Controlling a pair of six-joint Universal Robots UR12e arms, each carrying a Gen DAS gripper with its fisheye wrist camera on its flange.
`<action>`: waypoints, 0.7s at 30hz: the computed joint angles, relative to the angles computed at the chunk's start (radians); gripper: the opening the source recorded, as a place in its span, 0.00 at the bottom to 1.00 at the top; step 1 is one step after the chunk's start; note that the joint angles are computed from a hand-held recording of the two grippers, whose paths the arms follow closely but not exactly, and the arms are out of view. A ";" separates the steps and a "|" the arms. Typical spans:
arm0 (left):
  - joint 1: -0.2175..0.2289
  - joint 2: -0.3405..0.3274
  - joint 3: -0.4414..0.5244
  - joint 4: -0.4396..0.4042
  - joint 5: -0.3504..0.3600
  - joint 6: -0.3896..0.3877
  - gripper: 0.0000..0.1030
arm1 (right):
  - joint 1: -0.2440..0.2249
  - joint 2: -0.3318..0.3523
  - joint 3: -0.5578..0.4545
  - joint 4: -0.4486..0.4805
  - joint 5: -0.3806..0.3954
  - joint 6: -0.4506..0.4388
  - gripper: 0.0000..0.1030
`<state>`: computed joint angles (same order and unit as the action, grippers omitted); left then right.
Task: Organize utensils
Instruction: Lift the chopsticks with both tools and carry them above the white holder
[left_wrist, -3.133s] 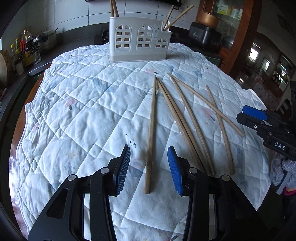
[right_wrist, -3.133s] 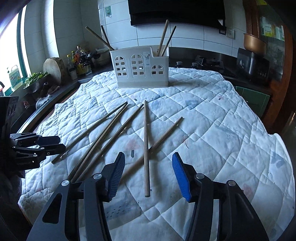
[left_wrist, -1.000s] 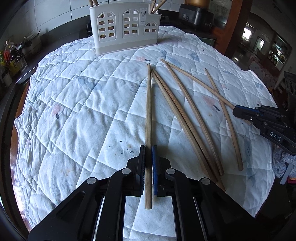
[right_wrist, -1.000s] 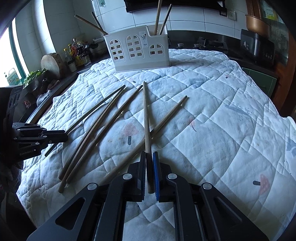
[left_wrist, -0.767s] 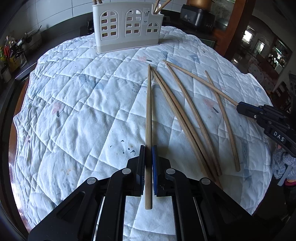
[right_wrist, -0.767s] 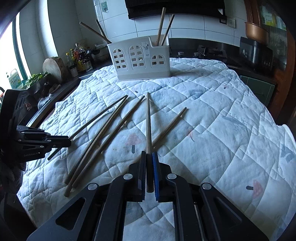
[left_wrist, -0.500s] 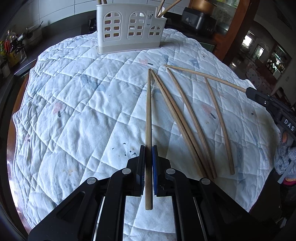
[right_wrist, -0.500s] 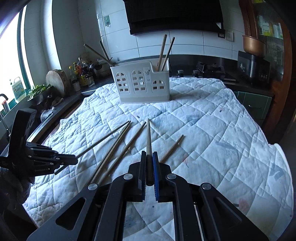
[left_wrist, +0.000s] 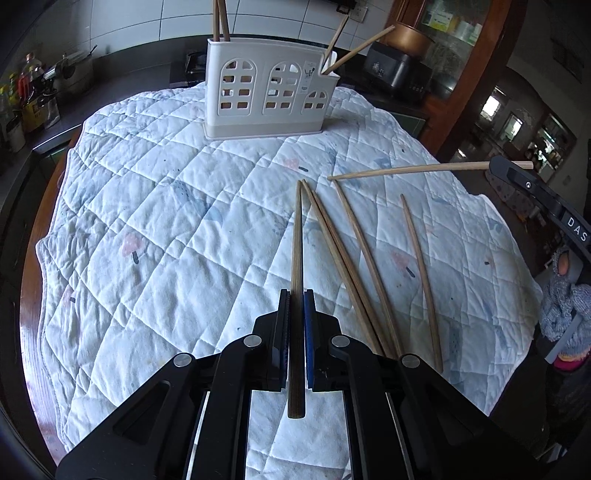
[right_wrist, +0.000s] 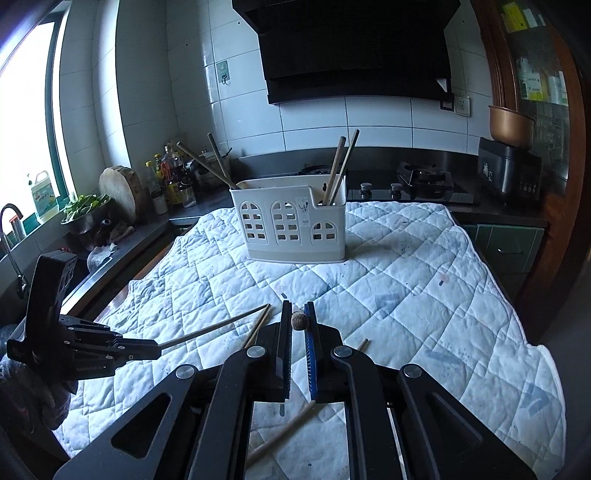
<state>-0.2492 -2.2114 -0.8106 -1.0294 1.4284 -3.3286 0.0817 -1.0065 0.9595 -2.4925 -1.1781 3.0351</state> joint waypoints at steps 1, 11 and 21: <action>0.001 -0.001 0.003 0.008 0.000 -0.006 0.05 | 0.001 0.006 -0.012 0.003 0.000 0.000 0.07; 0.001 -0.039 0.089 0.078 0.029 -0.016 0.05 | 0.012 0.091 -0.199 0.095 -0.001 -0.025 0.06; 0.008 -0.124 0.290 0.017 0.032 0.006 0.05 | 0.019 0.216 -0.490 0.249 -0.014 -0.081 0.06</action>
